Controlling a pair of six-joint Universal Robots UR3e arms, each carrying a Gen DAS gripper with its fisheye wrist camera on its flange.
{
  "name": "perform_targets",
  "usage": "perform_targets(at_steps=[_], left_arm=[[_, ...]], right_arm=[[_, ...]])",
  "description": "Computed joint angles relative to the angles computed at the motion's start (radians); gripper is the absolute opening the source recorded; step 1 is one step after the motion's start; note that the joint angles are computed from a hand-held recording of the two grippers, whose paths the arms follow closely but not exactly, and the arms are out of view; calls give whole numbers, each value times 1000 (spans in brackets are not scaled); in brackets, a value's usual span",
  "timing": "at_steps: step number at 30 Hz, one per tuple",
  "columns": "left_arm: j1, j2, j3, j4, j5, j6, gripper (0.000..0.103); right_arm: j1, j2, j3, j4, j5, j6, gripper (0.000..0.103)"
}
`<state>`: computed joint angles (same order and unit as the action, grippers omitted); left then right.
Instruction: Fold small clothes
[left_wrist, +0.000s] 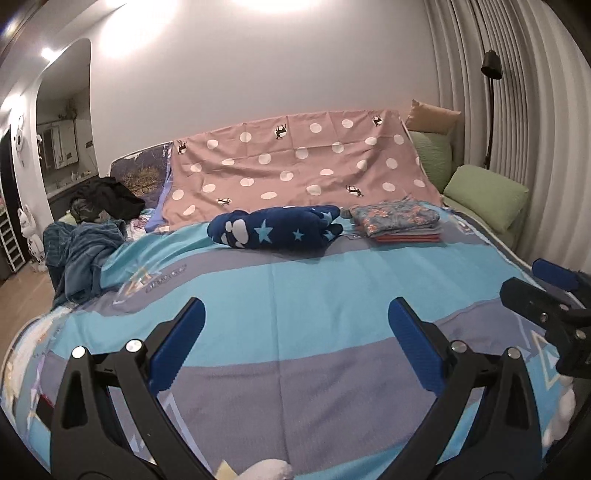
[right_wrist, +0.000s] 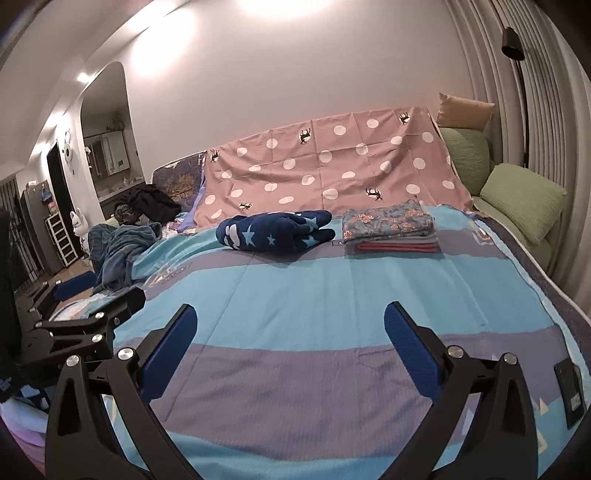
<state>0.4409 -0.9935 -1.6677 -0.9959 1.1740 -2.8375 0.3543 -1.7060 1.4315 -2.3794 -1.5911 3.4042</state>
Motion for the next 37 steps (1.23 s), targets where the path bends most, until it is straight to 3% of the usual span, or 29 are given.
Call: perform_targets(at_steps=[3, 7, 11, 15, 25, 37], left_arm=[[90, 68, -10, -88, -94, 29, 101], [98, 105, -30, -101, -78, 24, 101], [138, 141, -42, -167, -142, 47, 101], [9, 94, -55, -75, -1, -10, 101], [-121, 41, -73, 22, 123, -46, 101], [-115, 38, -83, 9, 112, -43, 101]], right_arm=[[4, -20, 16, 13, -17, 10, 101], [10, -48, 41, 28, -24, 13, 101], [20, -71, 66, 32, -45, 10, 101], [17, -85, 79, 37, -58, 8, 101], [-10, -110, 106, 35, -44, 9, 101], [-21, -119, 125, 42, -38, -1, 101]])
